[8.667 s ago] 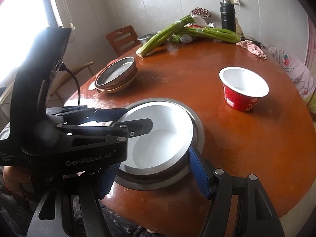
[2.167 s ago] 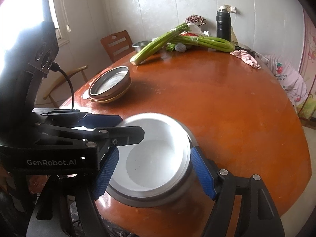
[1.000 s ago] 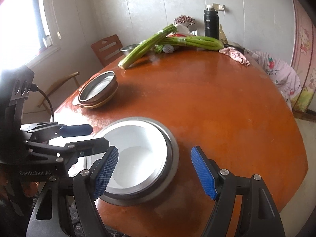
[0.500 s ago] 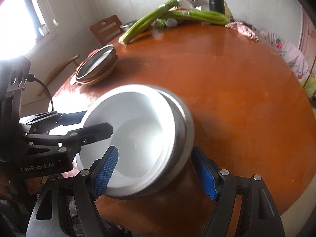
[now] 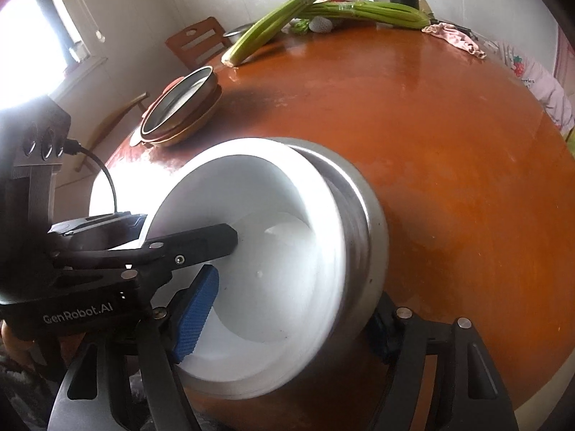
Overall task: Organize plates and bowls
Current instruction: 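Lift and carry the nested bowls over the steel pan stack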
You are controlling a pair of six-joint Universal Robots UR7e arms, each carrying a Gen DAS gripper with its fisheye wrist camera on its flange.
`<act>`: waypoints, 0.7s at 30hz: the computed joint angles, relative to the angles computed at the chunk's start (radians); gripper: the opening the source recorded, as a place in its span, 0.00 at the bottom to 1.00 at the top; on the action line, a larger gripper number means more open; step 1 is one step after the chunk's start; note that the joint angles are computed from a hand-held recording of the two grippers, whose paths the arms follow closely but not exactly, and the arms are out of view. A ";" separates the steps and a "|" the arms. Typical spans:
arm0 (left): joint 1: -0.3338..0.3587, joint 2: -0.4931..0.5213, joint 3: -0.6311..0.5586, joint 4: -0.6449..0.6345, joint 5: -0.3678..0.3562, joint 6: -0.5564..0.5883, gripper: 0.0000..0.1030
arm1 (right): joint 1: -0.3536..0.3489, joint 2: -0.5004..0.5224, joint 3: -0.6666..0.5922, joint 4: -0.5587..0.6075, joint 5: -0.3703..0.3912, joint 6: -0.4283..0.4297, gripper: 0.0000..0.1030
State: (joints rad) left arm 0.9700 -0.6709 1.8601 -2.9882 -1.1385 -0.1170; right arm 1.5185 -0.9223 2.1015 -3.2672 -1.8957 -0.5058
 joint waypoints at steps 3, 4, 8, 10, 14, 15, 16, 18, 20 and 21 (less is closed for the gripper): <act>0.012 -0.015 -0.011 0.011 -0.004 -0.002 0.42 | 0.017 0.012 -0.029 0.027 -0.003 0.017 0.72; 0.016 -0.023 -0.016 0.019 -0.003 -0.004 0.42 | 0.022 0.016 -0.039 0.038 -0.004 0.021 0.72; 0.030 -0.058 -0.038 0.039 0.014 0.004 0.42 | 0.055 0.038 -0.099 0.098 0.009 0.050 0.72; 0.038 -0.079 -0.055 0.058 0.028 0.010 0.42 | 0.078 0.056 -0.142 0.136 0.014 0.062 0.72; 0.061 -0.128 -0.091 0.090 0.056 0.026 0.42 | 0.135 0.108 -0.256 0.224 0.027 0.078 0.72; 0.067 -0.134 -0.103 0.096 0.064 0.033 0.42 | 0.146 0.121 -0.279 0.235 0.031 0.073 0.72; 0.076 -0.142 -0.123 0.111 0.072 0.038 0.42 | 0.158 0.138 -0.310 0.254 0.033 0.072 0.72; 0.090 -0.151 -0.153 0.138 0.089 0.041 0.42 | 0.180 0.176 -0.381 0.305 0.042 0.076 0.72; 0.105 -0.154 -0.188 0.170 0.104 0.045 0.42 | 0.196 0.211 -0.441 0.341 0.049 0.076 0.72; 0.111 -0.151 -0.205 0.180 0.111 0.050 0.42 | 0.203 0.230 -0.474 0.362 0.053 0.078 0.72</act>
State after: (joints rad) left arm 1.0808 -0.8215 1.6555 -2.8084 -1.0271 -0.0666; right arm 1.7211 -0.6926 1.6275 -2.9055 -1.8430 -0.4280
